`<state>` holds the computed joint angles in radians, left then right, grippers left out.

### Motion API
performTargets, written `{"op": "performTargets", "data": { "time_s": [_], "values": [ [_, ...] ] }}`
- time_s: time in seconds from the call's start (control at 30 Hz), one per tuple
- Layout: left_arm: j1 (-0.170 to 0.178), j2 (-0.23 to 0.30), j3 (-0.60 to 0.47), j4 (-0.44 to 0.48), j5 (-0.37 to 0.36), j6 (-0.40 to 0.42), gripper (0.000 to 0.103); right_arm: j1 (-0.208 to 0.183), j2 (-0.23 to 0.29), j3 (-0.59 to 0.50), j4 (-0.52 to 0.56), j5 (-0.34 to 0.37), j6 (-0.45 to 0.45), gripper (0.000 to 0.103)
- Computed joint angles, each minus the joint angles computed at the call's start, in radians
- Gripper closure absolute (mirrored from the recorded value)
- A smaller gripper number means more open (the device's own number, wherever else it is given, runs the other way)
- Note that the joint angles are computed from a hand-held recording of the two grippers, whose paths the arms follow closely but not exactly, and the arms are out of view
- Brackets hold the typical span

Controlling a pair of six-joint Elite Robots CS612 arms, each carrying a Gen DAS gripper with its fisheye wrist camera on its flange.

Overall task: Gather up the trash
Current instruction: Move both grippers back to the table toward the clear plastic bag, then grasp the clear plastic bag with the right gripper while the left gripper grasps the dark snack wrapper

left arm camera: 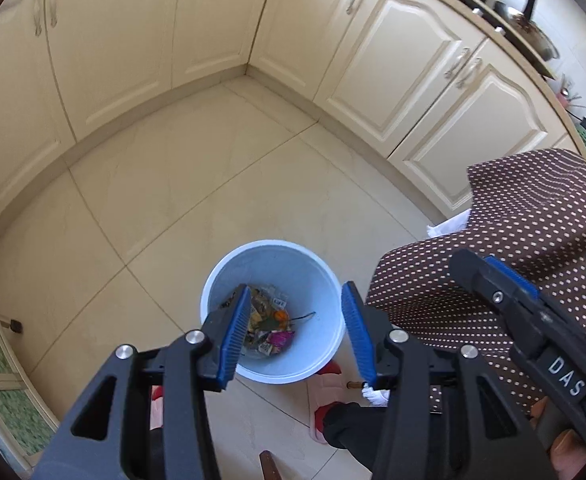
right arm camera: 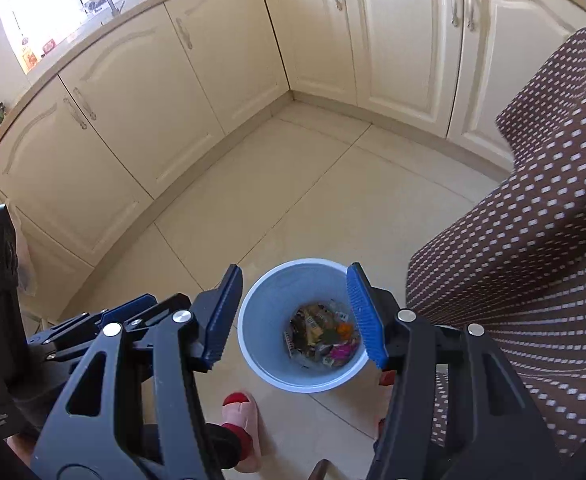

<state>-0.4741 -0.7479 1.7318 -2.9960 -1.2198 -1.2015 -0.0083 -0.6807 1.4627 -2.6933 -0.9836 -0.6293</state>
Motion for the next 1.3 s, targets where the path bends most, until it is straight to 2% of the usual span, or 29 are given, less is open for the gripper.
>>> {"op": "performTargets", "data": {
  "time_s": [0.3, 0.43, 0.57, 0.67, 0.77, 0.93, 1.1, 1.2, 1.27, 1.3],
  "values": [
    [-0.068, -0.052, -0.042, 0.057, 0.118, 0.078, 0.052, -0.082, -0.084, 0.071, -0.112, 0.099, 0.004, 0.048],
    [-0.106, -0.068, -0.088, 0.069, 0.171, 0.155, 0.048, -0.140, -0.127, 0.099, -0.193, 0.163, 0.022, 0.046],
    [-0.137, -0.066, -0.149, 0.067, 0.191, 0.246, 0.043, -0.200, -0.150, 0.108, -0.297, 0.199, 0.077, 0.044],
    [-0.159, -0.052, -0.213, 0.078, 0.202, 0.320, 0.034, -0.245, -0.153, 0.097, -0.364, 0.207, 0.132, 0.043],
    [-0.172, -0.024, -0.295, 0.106, 0.204, 0.393, 0.033, -0.292, -0.139, 0.063, -0.441, 0.180, 0.200, 0.041],
    [-0.185, 0.029, -0.428, 0.161, 0.187, 0.492, 0.031, -0.342, -0.091, -0.025, -0.492, 0.060, 0.292, 0.035],
    [-0.191, 0.109, -0.600, 0.264, 0.168, 0.571, 0.031, -0.362, -0.028, -0.148, -0.403, -0.069, 0.324, 0.030],
    [-0.191, 0.155, -0.693, 0.312, 0.164, 0.607, 0.031, -0.364, 0.024, -0.252, -0.288, -0.095, 0.322, 0.030],
    [-0.191, 0.188, -0.761, 0.345, 0.158, 0.638, 0.031, -0.364, 0.052, -0.308, -0.227, -0.075, 0.301, 0.030],
    [-0.190, 0.204, -0.792, 0.361, 0.156, 0.655, 0.031, -0.361, 0.067, -0.338, -0.198, -0.091, 0.290, 0.030]
  ]
}}
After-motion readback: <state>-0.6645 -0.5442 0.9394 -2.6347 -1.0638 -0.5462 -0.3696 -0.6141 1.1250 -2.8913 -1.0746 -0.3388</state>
